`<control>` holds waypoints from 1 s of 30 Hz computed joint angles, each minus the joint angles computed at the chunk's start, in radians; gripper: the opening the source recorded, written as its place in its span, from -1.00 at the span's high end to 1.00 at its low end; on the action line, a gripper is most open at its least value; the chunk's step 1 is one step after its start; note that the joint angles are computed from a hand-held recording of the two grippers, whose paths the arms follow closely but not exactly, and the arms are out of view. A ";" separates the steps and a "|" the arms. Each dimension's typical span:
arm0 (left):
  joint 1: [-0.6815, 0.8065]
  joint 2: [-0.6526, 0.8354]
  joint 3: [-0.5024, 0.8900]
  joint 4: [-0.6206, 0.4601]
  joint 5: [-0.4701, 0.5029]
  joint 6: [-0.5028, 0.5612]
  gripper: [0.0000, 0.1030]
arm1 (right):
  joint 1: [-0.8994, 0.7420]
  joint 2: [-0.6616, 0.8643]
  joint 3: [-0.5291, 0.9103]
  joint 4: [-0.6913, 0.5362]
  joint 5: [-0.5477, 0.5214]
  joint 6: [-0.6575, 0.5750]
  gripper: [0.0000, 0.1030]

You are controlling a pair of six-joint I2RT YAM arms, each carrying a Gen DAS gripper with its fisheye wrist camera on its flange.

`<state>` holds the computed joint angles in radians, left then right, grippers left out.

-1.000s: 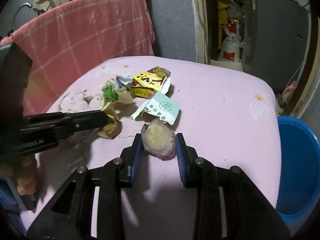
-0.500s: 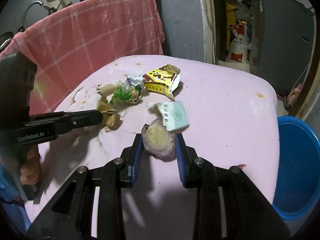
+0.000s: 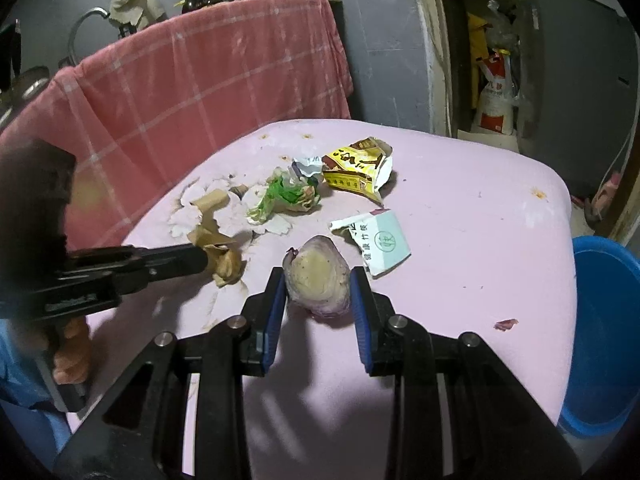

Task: Collect trash
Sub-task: 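Lift both held scraps and carry them over the blue bucket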

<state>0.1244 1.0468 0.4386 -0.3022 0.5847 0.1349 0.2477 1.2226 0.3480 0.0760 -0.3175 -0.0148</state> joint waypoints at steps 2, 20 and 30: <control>-0.011 0.000 0.000 -0.007 -0.005 0.009 0.94 | 0.004 0.007 0.000 0.000 0.020 -0.004 0.38; -0.147 0.022 -0.011 0.067 -0.046 -0.084 0.95 | -0.116 -0.022 -0.011 -0.002 -0.012 -0.012 0.38; -0.096 -0.035 -0.016 0.075 -0.047 -0.093 0.95 | -0.134 -0.092 -0.039 0.027 -0.011 0.004 0.38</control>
<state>0.0280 1.0118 0.4221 -0.2272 0.5372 0.0424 0.1133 1.1302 0.3094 0.1027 -0.3285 -0.0104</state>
